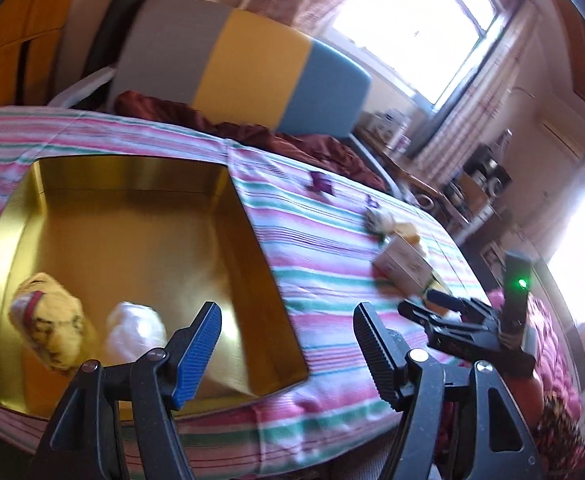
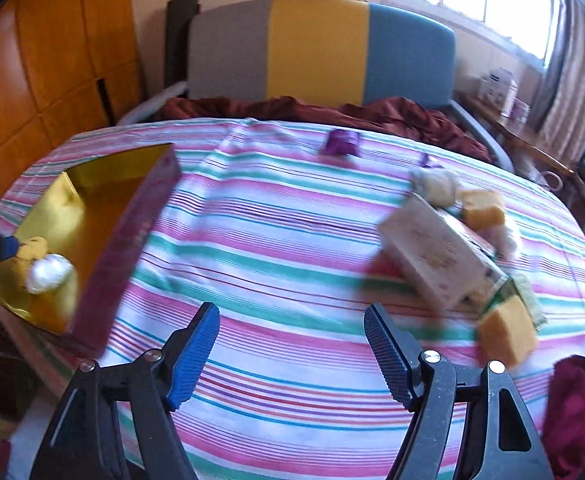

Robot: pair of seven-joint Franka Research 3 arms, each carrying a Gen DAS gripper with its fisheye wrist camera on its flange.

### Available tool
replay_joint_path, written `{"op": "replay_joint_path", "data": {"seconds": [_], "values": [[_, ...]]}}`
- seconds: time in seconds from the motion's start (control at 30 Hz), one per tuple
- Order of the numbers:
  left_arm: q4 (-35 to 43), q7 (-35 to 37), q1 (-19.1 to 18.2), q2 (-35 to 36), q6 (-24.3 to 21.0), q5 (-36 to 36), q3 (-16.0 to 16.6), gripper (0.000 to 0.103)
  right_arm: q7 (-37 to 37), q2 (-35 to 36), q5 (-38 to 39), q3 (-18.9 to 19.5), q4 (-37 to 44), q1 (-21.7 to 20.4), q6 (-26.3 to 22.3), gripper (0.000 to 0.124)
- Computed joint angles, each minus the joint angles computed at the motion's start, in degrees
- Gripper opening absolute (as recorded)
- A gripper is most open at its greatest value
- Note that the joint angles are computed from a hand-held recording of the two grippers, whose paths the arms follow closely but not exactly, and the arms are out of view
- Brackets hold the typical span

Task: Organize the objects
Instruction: 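Return both tools to the pile and grasp the yellow sponge with right tool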

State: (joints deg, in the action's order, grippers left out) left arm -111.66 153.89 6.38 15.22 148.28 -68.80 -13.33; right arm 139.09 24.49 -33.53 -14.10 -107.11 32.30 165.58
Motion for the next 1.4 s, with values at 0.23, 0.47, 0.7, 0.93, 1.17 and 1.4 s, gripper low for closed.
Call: {"op": "replay_joint_path", "data": {"seconds": [0.23,0.47,0.7,0.93,1.17,1.4], "values": [[-1.4,-0.3,-1.6,-0.8,-1.0,1.7,-0.6,0.069,4.0,-2.4,-3.6,-2.0,-3.4,-1.1,-4.0,0.076],[-2.5,-0.7,-3.3,-1.3,-1.1,3.0,-1.1,0.069,8.3,-4.1,-12.5,-2.0,-3.5,-4.0,-10.8,0.076],[-3.5,-1.0,-5.0,-1.8,-0.5,4.8,-1.6,0.069,6.0,-3.5,-13.2,1.6,-2.1,-11.1,-14.1,0.076],[-3.3,-2.9,-6.6,-1.3,1.6,7.4,-2.4,0.069,0.8,-2.0,-8.2,2.7,-2.8,-15.1,-8.0,0.075],[-1.1,-7.0,-7.6,1.1,2.2,11.3,-3.7,0.069,-5.8,0.5,-1.6,2.2,-1.7,-14.7,-7.6,0.074],[2.0,-12.2,-8.2,4.3,1.5,18.0,-5.4,0.069,-9.2,1.9,-0.3,0.6,0.2,-12.4,-11.4,0.06]]}}
